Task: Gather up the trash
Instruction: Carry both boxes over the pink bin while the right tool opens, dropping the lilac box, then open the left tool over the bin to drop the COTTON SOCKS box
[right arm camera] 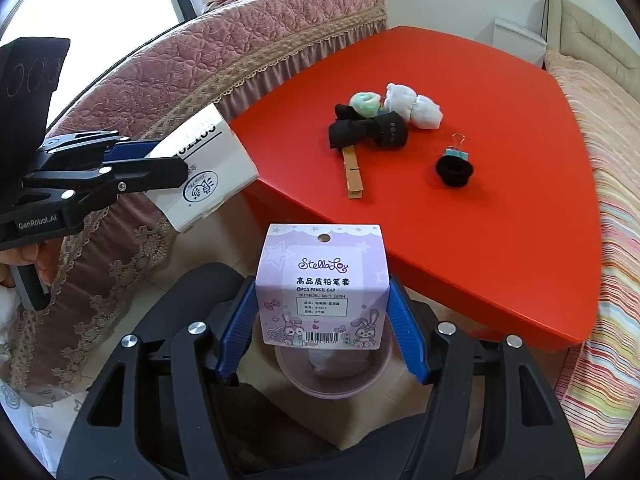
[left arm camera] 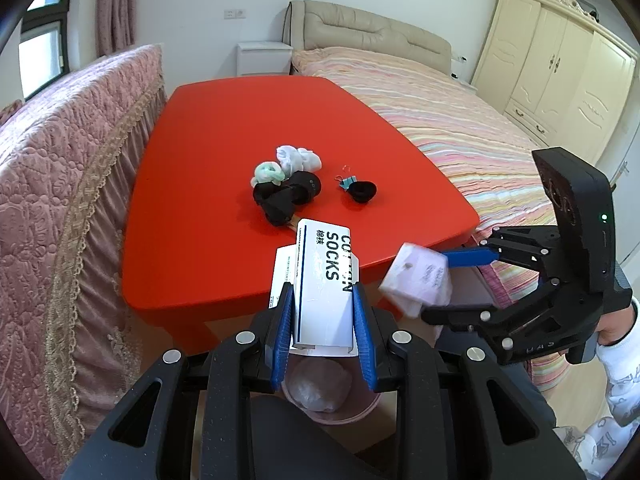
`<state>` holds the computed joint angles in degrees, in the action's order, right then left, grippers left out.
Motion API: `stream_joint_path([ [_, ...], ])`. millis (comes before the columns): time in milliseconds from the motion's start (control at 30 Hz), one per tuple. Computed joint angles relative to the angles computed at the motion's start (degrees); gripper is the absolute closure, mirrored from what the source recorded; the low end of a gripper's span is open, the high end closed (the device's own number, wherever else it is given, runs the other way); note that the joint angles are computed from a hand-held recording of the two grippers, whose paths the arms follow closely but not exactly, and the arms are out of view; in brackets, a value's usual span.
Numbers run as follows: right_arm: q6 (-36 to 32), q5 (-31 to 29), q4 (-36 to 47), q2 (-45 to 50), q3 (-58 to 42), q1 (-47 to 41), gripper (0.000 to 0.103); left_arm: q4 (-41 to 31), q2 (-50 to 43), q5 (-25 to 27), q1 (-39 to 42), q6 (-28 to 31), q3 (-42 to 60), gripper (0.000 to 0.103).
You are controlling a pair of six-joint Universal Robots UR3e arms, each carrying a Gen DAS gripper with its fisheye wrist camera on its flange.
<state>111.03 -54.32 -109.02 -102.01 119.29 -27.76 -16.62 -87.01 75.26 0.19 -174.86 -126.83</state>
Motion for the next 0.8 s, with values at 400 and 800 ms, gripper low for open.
stream_joint_path([
  [400, -0.2, 1.7, 3.6, -2.5, -0.8, -5.9, 0.007, 0.0, -3.1, 0.0, -3.0, -0.2, 1.8, 0.074],
  [800, -3.0, 3.2, 8.5, -4.2, -2.7, -12.4, 0.006, -2.1, -7.0, -0.3, -7.4, 0.6, 5.7, 0.062],
])
